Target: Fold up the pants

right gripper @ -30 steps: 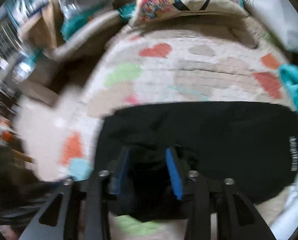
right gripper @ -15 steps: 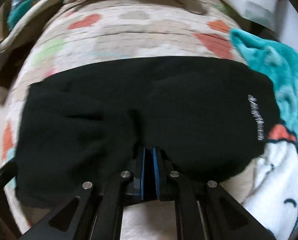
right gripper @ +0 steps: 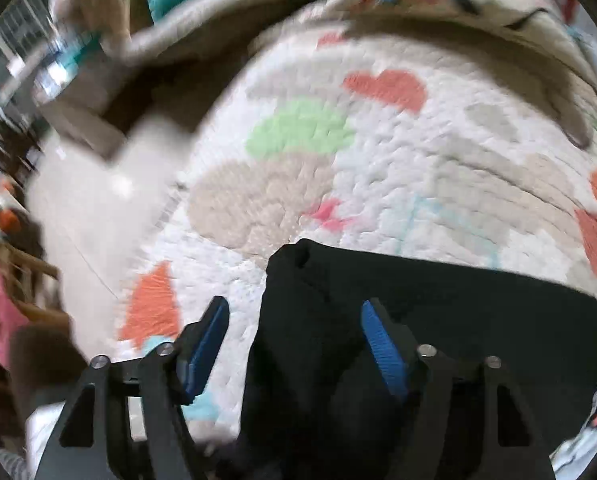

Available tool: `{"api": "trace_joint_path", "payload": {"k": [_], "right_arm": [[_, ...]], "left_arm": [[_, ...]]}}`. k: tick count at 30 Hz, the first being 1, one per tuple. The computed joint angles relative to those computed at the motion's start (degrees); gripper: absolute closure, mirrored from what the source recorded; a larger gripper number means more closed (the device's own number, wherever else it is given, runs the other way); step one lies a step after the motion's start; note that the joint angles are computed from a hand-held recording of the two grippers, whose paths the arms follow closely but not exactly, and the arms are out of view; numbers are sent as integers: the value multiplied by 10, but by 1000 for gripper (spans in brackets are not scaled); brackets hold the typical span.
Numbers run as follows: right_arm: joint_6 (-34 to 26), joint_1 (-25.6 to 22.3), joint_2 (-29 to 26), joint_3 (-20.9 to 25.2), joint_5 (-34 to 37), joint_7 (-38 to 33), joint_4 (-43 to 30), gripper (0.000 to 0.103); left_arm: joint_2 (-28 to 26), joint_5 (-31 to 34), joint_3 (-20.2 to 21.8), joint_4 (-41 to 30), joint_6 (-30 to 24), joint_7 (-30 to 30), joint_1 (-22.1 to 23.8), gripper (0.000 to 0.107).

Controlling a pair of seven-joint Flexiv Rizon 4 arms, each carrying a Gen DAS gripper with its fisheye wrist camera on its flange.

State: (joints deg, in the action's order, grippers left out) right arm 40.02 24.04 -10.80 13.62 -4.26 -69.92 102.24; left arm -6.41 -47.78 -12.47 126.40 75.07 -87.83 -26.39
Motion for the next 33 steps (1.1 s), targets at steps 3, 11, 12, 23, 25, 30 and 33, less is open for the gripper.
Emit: {"api": "trace_joint_path", "payload": {"k": [3, 11, 12, 23, 25, 30, 33], "right_arm": [[-31, 6, -16, -3, 1, 28, -16, 91], [-20, 16, -29, 9, 41, 39, -61, 92], [-22, 23, -37, 10, 39, 45, -75, 92], [103, 37, -37, 15, 46, 88, -60, 69], [128, 25, 15, 5, 25, 116, -8, 67], [182, -7, 107, 9, 54, 144, 101, 66], [208, -4, 121, 19, 139, 112, 134, 66]], "left_arm": [[7, -45, -1, 9, -7, 28, 2, 91], [56, -70, 38, 47, -24, 23, 11, 92], [66, -63, 47, 56, -25, 14, 16, 92], [140, -5, 101, 109, -59, -46, 63, 79], [155, 23, 108, 114, -47, -56, 72, 79], [136, 94, 104, 80, -53, -68, 87, 74], [115, 192, 90, 57, -66, -114, 106, 74]]}}
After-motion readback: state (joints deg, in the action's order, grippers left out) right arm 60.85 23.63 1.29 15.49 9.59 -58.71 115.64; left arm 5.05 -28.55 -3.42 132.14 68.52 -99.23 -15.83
